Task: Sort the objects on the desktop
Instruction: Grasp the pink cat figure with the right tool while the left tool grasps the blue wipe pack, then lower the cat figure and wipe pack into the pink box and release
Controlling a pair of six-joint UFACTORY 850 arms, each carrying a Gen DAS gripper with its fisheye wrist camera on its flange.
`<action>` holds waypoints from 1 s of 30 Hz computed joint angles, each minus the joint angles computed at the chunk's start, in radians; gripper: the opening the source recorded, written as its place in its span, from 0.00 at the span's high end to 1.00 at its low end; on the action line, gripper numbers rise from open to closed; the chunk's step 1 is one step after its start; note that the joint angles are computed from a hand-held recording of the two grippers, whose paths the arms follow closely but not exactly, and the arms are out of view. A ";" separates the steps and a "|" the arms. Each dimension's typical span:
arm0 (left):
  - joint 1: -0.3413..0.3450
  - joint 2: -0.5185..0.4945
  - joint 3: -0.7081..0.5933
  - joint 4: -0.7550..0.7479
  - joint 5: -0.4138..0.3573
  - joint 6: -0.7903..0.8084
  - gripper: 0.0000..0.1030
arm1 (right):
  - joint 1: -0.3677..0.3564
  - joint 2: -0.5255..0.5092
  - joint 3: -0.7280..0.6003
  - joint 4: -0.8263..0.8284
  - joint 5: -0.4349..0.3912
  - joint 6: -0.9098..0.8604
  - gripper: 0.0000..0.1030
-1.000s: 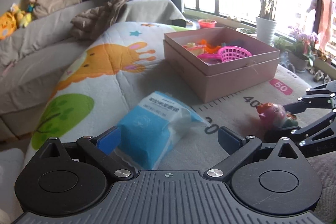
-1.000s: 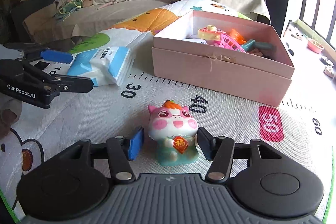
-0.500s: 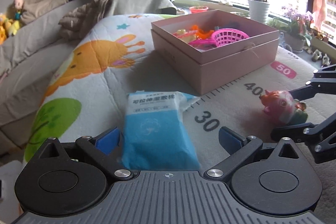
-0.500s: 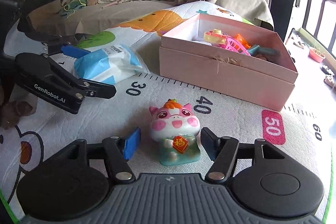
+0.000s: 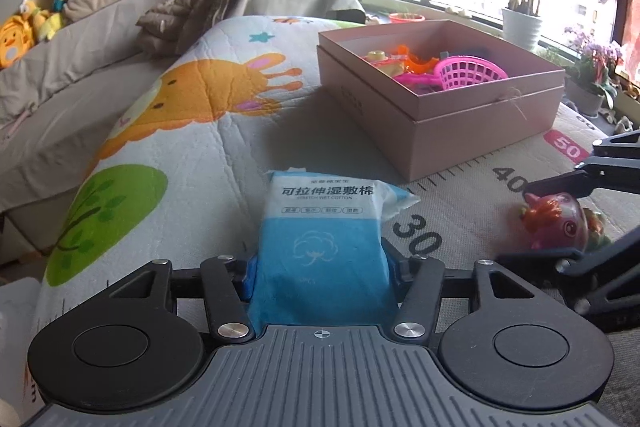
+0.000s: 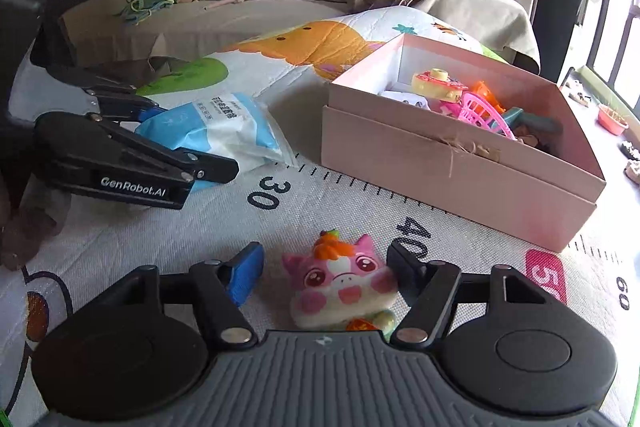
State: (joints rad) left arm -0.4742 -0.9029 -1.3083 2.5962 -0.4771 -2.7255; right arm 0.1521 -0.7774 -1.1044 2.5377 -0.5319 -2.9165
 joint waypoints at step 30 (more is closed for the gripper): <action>-0.049 -0.065 -0.329 0.165 0.000 -0.056 0.40 | -0.176 0.229 0.001 0.013 -0.130 0.127 0.53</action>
